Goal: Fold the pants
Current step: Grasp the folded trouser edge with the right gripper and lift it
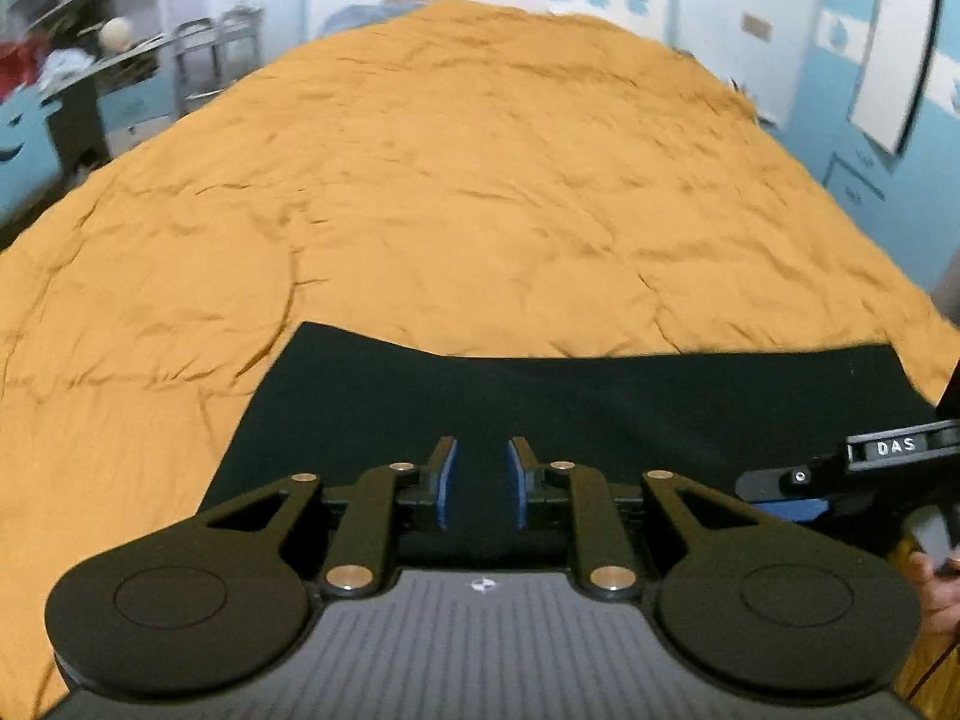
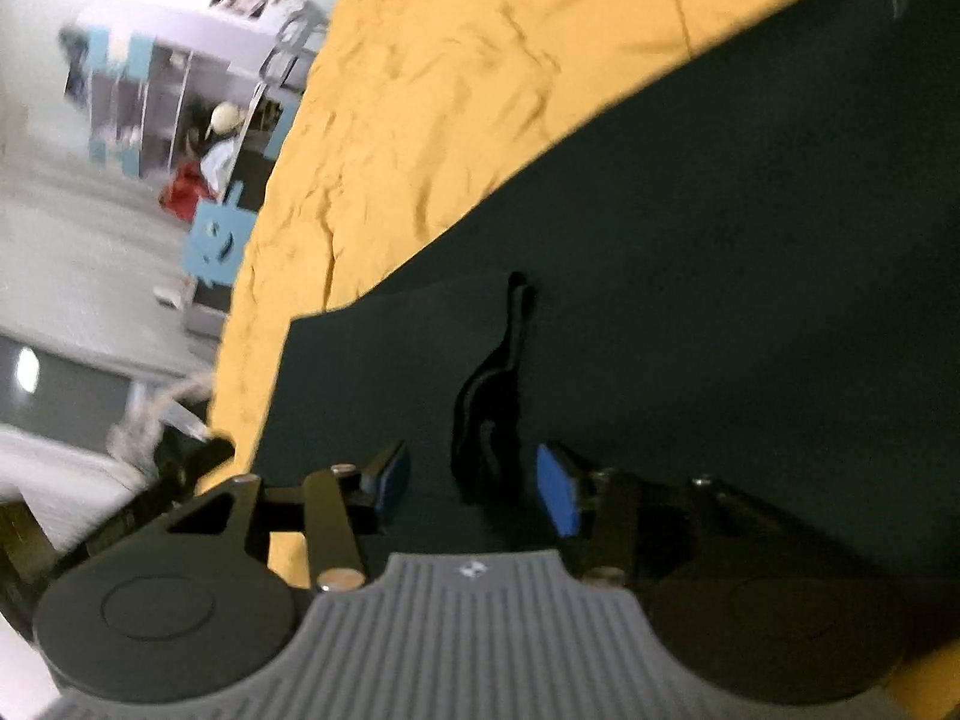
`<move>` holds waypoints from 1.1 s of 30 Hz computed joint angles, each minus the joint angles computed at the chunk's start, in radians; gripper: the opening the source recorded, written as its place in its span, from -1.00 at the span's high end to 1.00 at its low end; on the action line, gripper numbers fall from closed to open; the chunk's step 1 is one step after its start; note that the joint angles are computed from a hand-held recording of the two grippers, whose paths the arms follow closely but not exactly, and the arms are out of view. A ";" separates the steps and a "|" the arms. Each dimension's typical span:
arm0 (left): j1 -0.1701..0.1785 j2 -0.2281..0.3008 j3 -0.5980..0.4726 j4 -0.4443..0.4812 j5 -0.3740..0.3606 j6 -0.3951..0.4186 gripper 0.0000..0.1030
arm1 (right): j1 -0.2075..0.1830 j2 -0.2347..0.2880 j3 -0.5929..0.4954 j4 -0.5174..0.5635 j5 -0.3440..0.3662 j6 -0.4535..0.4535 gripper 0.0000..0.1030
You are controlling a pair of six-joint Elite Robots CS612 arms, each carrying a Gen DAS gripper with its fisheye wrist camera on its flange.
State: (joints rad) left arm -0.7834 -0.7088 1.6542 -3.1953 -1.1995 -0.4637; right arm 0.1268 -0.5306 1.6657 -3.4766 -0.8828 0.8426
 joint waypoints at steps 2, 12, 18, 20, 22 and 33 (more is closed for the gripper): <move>0.005 0.000 0.008 -0.020 -0.002 -0.019 0.55 | -0.005 0.029 -0.033 -0.025 0.032 0.068 0.15; 0.023 0.012 0.028 -0.075 -0.018 -0.140 0.55 | -0.012 0.128 -0.134 -0.149 0.112 0.354 0.80; 0.014 -0.011 0.065 -0.093 0.025 -0.171 0.55 | -0.005 0.118 -0.149 -0.190 0.104 0.361 0.97; 0.009 -0.020 0.079 -0.092 0.055 -0.192 0.55 | -0.001 0.090 -0.142 -0.164 0.086 0.277 0.98; 0.006 -0.029 0.094 -0.092 0.082 -0.219 0.55 | 0.005 0.046 -0.131 -0.100 0.065 0.150 0.98; -0.011 -0.058 0.138 -0.150 0.166 -0.235 0.55 | -0.044 -0.194 -0.042 0.142 0.008 -0.288 0.99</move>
State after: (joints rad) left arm -0.7940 -0.7671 1.7920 -3.3449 -1.0338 -0.6983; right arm 0.0825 -0.7246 1.6240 -3.3350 -0.8744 0.5549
